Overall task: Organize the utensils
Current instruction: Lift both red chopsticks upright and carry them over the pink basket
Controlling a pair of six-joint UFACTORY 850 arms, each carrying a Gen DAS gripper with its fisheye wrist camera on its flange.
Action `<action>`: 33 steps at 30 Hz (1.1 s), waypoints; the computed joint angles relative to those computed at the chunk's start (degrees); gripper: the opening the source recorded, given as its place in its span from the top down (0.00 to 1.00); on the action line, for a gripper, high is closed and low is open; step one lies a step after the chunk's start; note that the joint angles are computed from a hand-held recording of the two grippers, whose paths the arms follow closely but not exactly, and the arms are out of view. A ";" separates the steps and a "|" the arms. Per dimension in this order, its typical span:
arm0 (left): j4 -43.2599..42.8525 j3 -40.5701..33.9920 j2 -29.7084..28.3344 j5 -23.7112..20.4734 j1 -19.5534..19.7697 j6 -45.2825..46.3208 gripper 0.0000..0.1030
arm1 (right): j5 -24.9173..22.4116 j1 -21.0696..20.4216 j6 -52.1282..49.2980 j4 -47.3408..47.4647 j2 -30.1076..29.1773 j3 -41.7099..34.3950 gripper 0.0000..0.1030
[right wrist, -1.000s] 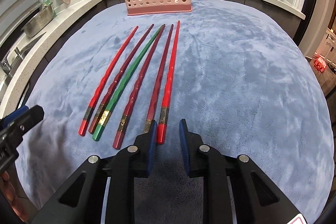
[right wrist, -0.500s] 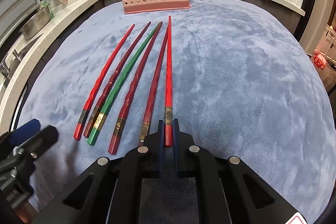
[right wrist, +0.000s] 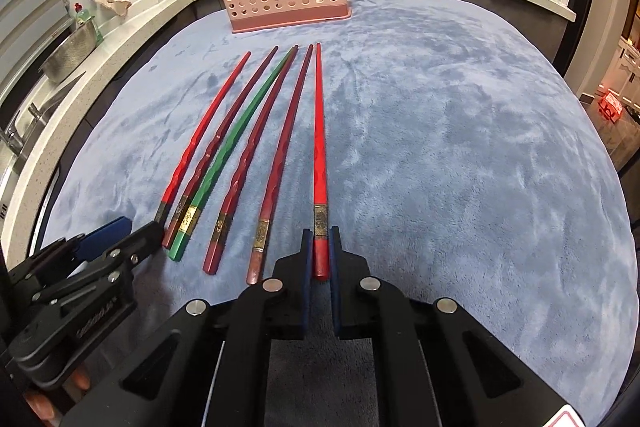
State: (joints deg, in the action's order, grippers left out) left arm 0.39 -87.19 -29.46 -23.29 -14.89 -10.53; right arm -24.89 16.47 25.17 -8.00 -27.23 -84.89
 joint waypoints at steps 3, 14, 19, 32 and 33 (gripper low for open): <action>-0.34 -0.06 -0.12 0.24 0.06 1.18 0.78 | -0.05 0.02 -0.46 0.24 0.02 0.25 0.93; -3.71 1.13 3.11 0.42 0.40 5.01 0.91 | 1.50 0.09 1.22 -2.36 4.26 2.84 0.93; -1.95 1.33 6.14 1.31 0.56 2.86 0.92 | 2.68 0.02 5.75 -6.74 7.60 3.26 0.93; -3.67 -5.37 9.11 3.87 3.15 3.23 0.94 | 3.91 -2.09 14.43 -14.64 10.38 -3.10 0.93; -2.70 -6.29 8.91 4.24 3.25 2.60 0.94 | 4.04 -2.15 14.75 -14.86 10.34 -3.58 0.93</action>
